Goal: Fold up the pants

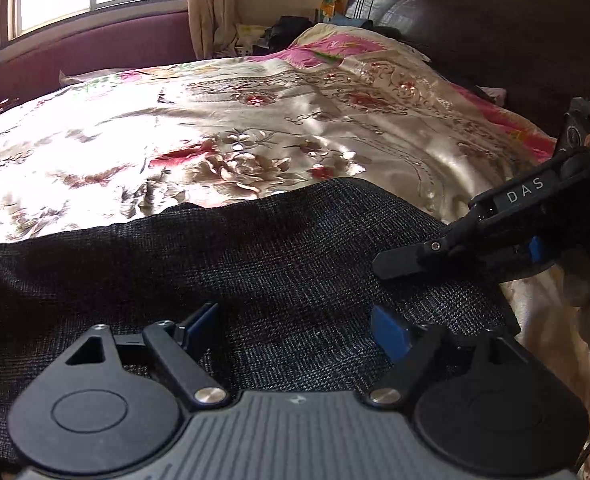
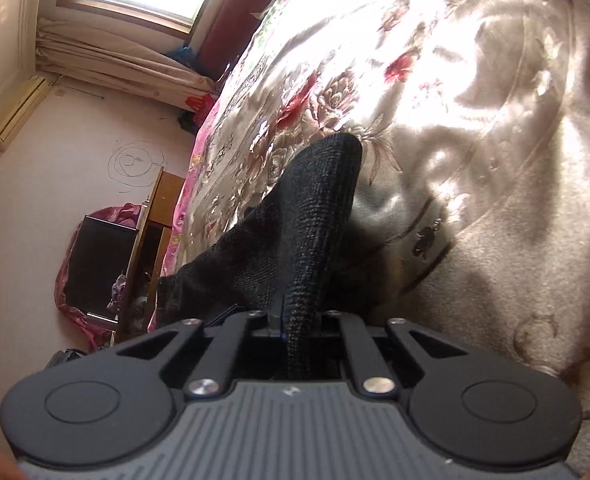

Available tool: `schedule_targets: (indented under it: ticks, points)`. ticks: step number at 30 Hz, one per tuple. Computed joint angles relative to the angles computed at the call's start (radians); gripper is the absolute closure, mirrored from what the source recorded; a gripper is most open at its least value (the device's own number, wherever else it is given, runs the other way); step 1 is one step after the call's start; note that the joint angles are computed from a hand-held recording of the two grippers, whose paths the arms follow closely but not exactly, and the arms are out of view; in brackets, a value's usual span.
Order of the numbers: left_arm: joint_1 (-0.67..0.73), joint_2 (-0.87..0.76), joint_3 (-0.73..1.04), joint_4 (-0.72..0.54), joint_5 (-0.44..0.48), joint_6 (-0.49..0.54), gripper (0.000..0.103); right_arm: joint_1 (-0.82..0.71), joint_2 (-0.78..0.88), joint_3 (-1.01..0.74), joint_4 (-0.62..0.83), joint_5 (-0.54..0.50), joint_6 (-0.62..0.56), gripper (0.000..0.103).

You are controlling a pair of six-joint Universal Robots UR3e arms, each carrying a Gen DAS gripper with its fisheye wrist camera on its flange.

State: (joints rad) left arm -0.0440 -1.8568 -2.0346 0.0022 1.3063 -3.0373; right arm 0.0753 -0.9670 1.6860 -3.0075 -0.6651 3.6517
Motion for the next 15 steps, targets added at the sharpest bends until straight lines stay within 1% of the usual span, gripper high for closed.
schedule_targets:
  ticks: [2, 6, 9, 12, 15]
  points:
    - [-0.040, -0.012, 0.010, 0.007, -0.031, -0.037, 0.009, -0.047, -0.114, 0.101, 0.072, -0.011, -0.087, 0.095]
    - [-0.135, -0.047, 0.047, 0.017, -0.066, -0.091, 0.009, -0.145, -0.358, 0.259, 0.278, -0.059, -0.269, 0.095]
    - [-0.197, -0.071, 0.074, 0.025, -0.092, -0.107, 0.010, -0.230, -0.544, 0.325, 0.488, -0.108, -0.410, 0.095]
    - [-0.235, -0.074, 0.092, 0.026, -0.073, -0.110, 0.010, -0.294, -0.662, 0.344, 0.633, -0.150, -0.499, 0.095]
    - [-0.229, -0.050, 0.083, 0.030, -0.023, -0.123, 0.010, -0.329, -0.726, 0.356, 0.679, -0.177, -0.530, 0.095]
